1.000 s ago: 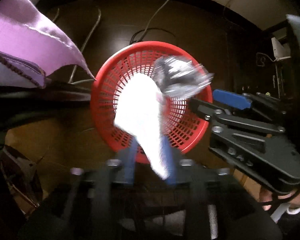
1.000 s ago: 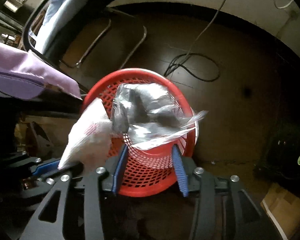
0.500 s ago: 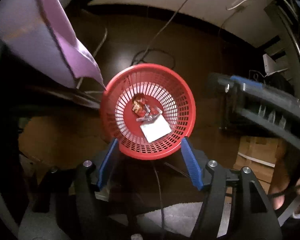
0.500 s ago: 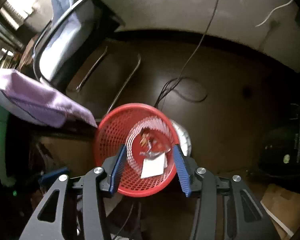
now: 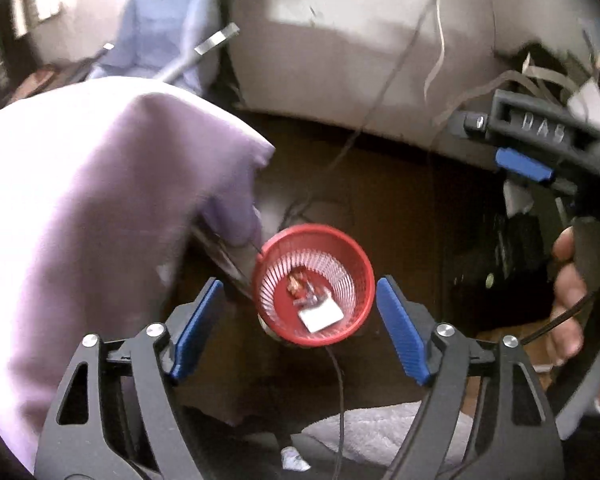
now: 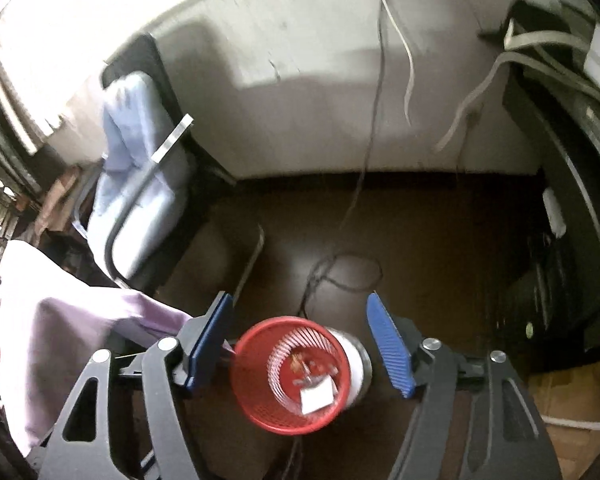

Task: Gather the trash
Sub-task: 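Swing both tools back over the table toward the mask and flower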

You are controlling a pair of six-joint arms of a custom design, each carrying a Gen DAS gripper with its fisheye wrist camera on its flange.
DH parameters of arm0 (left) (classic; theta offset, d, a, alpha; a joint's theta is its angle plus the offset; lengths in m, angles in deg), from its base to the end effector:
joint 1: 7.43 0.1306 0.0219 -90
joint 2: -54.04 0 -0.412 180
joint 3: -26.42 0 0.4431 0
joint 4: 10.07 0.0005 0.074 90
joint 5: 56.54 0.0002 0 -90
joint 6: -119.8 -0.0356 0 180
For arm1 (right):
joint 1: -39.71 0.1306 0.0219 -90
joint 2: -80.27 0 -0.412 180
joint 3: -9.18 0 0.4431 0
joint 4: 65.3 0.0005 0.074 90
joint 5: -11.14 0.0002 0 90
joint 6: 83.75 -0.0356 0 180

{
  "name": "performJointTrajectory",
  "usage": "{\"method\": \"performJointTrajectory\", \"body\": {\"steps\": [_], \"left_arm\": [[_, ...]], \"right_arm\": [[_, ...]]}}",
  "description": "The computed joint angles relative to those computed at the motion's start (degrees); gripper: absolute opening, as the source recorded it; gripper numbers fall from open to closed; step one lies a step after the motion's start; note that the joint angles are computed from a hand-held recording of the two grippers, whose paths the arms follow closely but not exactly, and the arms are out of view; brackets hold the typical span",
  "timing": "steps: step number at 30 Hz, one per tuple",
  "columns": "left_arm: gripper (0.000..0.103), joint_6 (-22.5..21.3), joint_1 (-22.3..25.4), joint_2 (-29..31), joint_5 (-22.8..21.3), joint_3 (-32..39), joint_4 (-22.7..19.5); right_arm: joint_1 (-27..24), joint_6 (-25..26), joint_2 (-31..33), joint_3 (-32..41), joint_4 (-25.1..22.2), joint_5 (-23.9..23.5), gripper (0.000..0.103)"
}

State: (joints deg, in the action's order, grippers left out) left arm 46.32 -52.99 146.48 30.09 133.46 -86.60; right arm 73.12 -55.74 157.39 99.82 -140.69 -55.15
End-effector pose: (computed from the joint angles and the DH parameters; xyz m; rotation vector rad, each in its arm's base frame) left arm 0.3649 -0.3699 0.5572 0.6525 2.5980 -0.2777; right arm 0.3512 0.2139 0.5417 0.7477 2.4004 0.1105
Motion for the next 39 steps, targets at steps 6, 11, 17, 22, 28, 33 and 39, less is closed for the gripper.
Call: {"method": "performJointTrajectory", "body": {"steps": [6, 11, 17, 22, 28, 33, 39], "left_arm": [[0.081, 2.8, 4.2, -8.0, -3.8, -1.1, 0.7], [0.084, 4.4, 9.3, -14.0, -6.6, -2.4, 0.4], [0.085, 4.3, 15.3, -18.9, -7.0, -3.3, -1.5], [0.089, 3.5, 21.6, -21.6, -4.1, -3.1, -5.1], [0.09, -0.4, 33.2, -23.8, -1.1, -3.0, -8.1], [0.092, -1.9, 44.8, -24.2, 5.3, -2.6, -8.7], [0.093, -2.4, 55.7, -24.1, 10.3, -3.7, -8.2]], "right_arm": [[4.8, 3.7, 3.2, 6.4, 1.3, 2.9, 0.074], [9.6, 8.9, 8.6, 12.9, 3.1, 2.7, 0.075], [14.6, 15.2, 15.2, 21.8, 3.8, 1.3, 0.076], [18.1, 20.2, 19.9, 28.8, 4.5, 1.2, 0.082], [21.3, 26.4, 27.9, 40.0, 5.3, -4.0, 0.083], [23.7, 29.9, 35.4, 52.0, 2.8, -7.6, 0.083], [25.7, 33.2, 45.9, 69.3, -3.8, -9.7, 0.083]]}}
